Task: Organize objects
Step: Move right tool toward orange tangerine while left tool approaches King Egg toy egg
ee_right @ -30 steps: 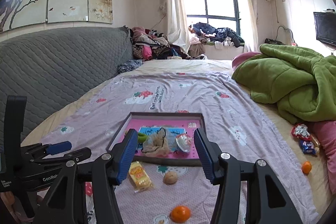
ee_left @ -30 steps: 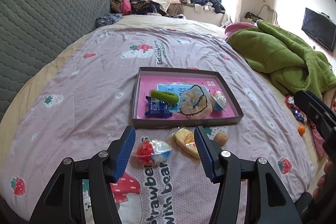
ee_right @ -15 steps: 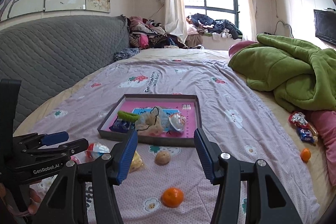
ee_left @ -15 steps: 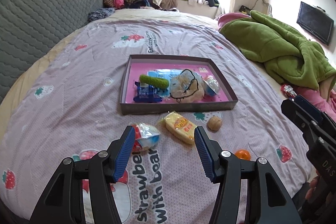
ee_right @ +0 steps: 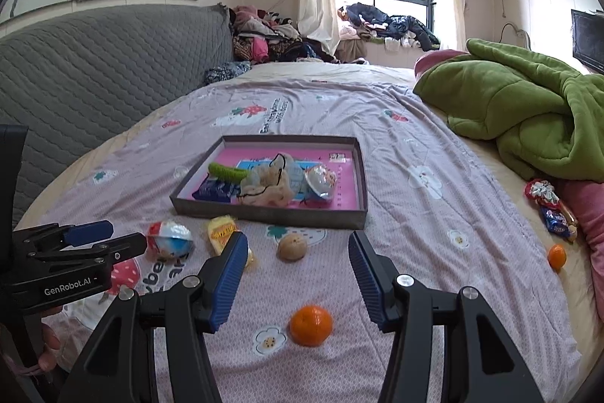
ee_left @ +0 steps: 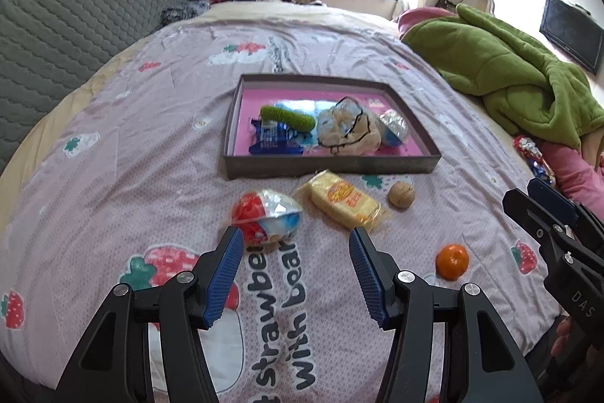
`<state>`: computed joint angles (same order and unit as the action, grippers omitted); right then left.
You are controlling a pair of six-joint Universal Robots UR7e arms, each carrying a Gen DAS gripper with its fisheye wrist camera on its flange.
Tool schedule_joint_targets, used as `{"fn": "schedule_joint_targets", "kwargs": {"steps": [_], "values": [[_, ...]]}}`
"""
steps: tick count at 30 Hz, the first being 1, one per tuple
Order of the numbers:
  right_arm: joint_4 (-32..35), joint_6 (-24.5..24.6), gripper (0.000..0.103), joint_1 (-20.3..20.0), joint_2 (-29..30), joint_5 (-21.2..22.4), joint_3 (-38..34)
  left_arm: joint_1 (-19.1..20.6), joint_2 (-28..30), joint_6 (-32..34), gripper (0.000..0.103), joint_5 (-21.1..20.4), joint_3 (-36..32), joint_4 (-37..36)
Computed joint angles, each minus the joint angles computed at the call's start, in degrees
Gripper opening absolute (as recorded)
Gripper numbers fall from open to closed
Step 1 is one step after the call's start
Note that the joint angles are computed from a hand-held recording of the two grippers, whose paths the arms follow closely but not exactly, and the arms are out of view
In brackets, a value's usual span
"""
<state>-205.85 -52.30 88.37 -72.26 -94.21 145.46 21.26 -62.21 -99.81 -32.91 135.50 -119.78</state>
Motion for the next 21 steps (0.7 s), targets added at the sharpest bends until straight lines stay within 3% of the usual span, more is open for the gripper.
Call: {"fn": "schedule_joint_targets", "kwargs": {"steps": [8, 21], "values": [[1.5, 0.3, 0.055, 0.2, 1.7, -3.9, -0.7, 1.1, 0.0, 2.1, 0.060, -2.3, 1.4, -4.2], [2.1, -0.4, 0.055, -1.3, 2.4, -4.7, -0.2, 2.2, 0.9, 4.9, 0.060, -5.1, 3.4, -10.0]]}}
